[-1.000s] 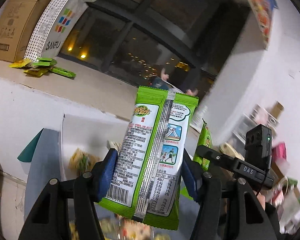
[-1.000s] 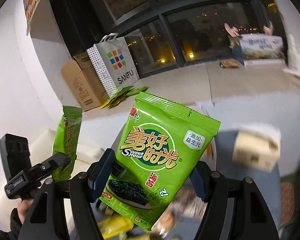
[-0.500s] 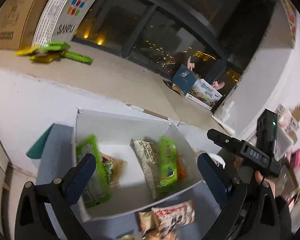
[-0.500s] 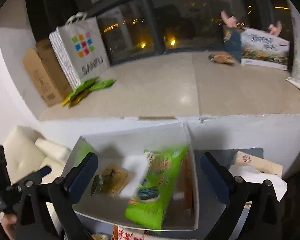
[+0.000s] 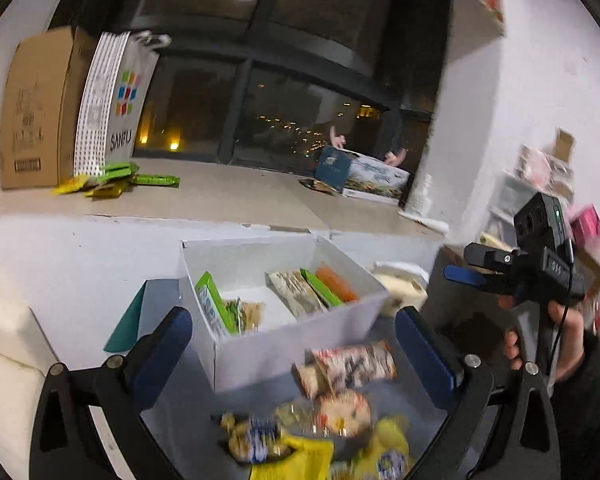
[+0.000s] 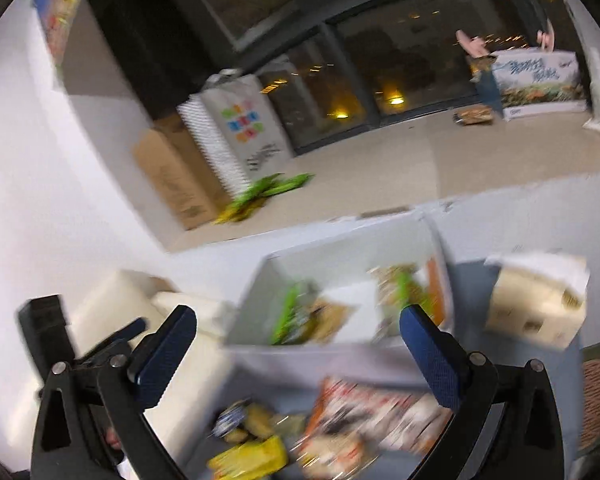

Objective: Organize snacks
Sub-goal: 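Drop both green packets into the white box with the right and left tools, then grasp the yellow chip bag with the right tool while the left tool grasps a yellow pouch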

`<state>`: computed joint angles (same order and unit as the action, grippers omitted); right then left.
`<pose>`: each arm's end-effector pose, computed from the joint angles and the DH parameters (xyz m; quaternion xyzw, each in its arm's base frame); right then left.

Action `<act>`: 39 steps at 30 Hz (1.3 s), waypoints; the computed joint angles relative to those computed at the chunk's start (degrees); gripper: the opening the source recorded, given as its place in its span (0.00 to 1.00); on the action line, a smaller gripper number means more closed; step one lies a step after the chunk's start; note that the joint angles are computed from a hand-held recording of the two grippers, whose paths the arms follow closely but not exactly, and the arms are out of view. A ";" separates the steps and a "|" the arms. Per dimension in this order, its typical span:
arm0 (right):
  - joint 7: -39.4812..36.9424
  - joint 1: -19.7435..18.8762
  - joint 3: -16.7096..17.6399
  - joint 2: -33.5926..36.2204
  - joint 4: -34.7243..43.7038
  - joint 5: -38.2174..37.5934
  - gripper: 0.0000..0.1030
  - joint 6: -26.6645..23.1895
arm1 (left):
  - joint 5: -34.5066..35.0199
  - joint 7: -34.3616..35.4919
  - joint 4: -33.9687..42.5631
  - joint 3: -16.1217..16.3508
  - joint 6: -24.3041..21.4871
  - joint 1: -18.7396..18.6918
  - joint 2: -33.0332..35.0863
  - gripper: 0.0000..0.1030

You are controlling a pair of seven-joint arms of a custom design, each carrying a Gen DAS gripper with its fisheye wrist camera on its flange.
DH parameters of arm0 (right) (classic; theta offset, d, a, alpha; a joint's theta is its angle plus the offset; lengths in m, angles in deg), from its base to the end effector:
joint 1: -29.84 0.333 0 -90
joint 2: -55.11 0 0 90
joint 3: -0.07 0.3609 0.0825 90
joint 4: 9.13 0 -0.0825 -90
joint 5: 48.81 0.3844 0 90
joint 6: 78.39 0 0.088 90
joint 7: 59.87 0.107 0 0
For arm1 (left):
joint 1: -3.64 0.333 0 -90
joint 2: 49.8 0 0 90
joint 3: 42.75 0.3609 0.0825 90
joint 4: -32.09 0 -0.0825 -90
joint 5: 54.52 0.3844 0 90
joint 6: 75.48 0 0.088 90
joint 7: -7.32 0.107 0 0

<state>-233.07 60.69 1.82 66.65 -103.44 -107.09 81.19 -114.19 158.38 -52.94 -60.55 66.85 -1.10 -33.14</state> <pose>0.5516 0.3956 0.6318 -0.4948 0.6872 -0.2014 0.4923 0.6683 -0.2347 0.6399 -0.3227 0.7736 -0.5409 0.0697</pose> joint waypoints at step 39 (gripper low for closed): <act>-18.67 -5.28 16.23 11.85 -9.45 33.63 0.98 15.35 | -9.54 13.72 -32.32 10.20 -5.81 -3.67 -22.02 1.00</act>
<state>-251.73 55.41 18.05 78.50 -112.90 -73.46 96.53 -123.73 172.10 -85.26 -50.35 61.04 -4.77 -55.16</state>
